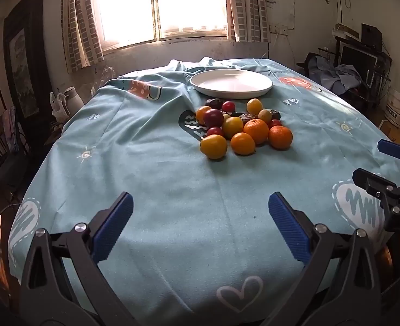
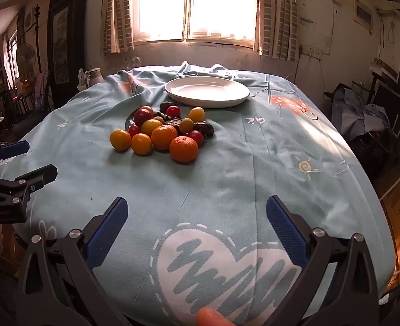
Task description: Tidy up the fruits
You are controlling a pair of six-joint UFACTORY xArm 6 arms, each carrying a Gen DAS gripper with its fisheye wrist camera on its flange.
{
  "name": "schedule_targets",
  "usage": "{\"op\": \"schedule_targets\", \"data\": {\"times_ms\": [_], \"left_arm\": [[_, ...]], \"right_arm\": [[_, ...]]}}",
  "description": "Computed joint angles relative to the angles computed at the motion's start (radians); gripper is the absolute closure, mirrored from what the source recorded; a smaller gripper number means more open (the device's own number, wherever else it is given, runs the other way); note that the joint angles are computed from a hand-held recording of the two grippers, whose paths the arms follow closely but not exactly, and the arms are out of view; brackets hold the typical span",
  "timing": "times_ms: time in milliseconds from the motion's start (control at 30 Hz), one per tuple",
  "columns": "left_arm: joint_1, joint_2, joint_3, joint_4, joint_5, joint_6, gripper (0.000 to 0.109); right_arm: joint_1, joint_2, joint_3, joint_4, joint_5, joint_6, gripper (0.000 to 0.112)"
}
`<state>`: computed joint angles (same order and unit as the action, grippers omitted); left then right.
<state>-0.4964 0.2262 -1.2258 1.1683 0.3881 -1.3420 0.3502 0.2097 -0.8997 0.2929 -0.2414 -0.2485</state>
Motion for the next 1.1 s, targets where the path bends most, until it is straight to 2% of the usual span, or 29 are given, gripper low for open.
{"op": "schedule_targets", "data": {"times_ms": [267,300,433,567,667,800,900,1100], "left_arm": [[0.016,0.003,0.0,-0.041,-0.009,0.034,0.008],[-0.004,0.008,-0.004,-0.008,0.013,-0.001,0.008],[0.0,0.021,-0.015,-0.016,0.008,0.002,0.008],[0.003,0.017,-0.014,-0.029,0.005,0.016,0.008],[0.009,0.019,-0.007,-0.02,-0.002,0.009,0.008],[0.013,0.017,-0.003,-0.02,-0.006,0.009,0.008],[0.011,0.018,-0.004,-0.021,-0.005,0.01,0.008],[0.011,0.017,-0.002,-0.023,-0.003,0.012,0.008]], "right_arm": [[0.008,0.007,-0.009,0.037,0.003,-0.036,0.011],[0.006,0.005,-0.009,0.037,0.005,-0.037,0.011],[0.009,0.002,-0.011,0.074,0.01,-0.07,0.011],[0.011,0.01,-0.011,0.057,0.005,-0.05,0.011],[-0.002,0.013,-0.009,-0.008,0.007,0.011,0.011],[-0.007,0.012,-0.007,-0.029,0.01,0.03,0.011],[-0.039,0.009,-0.004,-0.168,0.02,0.15,0.011],[-0.044,0.011,-0.006,-0.187,0.025,0.163,0.011]]}}
